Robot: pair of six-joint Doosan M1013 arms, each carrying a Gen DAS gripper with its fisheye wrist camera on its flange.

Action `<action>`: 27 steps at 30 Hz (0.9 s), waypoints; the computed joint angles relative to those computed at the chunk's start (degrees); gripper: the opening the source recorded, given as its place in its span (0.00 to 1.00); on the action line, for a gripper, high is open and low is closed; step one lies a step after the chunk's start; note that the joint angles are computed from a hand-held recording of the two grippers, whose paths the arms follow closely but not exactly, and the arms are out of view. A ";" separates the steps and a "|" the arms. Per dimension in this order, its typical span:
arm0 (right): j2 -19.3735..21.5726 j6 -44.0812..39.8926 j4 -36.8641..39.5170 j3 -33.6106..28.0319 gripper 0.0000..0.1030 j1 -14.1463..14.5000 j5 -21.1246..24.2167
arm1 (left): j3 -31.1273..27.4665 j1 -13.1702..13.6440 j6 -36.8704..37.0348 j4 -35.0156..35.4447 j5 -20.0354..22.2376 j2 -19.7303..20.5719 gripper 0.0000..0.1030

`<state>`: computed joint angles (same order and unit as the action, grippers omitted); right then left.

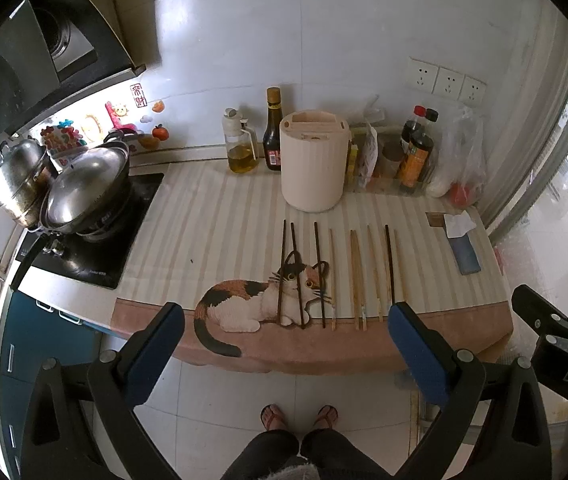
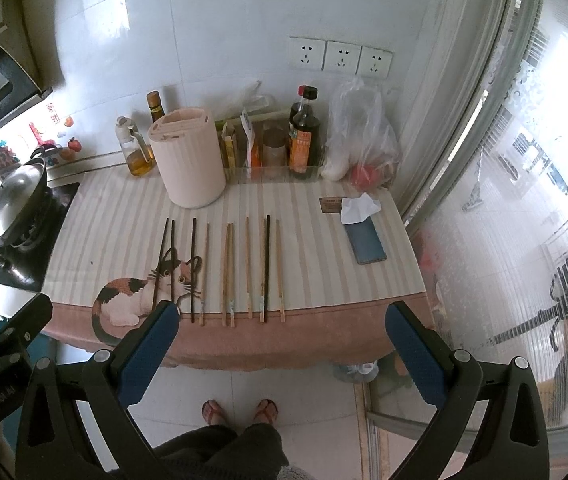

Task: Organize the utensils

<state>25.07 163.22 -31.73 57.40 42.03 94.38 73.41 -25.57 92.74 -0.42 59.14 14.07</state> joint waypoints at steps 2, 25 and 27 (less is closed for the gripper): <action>0.05 -0.01 -0.05 -0.16 1.00 0.00 -0.01 | -0.21 0.01 -0.07 0.10 -0.14 0.09 1.00; -3.94 5.45 -0.56 12.94 0.99 -4.79 -17.36 | 0.56 -2.49 -16.85 19.22 -9.94 6.26 1.00; -4.46 6.18 0.79 15.90 0.86 -6.40 -22.43 | -0.43 -2.31 -19.54 21.08 -8.77 8.22 1.00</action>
<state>20.61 169.40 -30.94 73.30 35.63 71.95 72.98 -27.88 73.20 20.66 50.37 22.29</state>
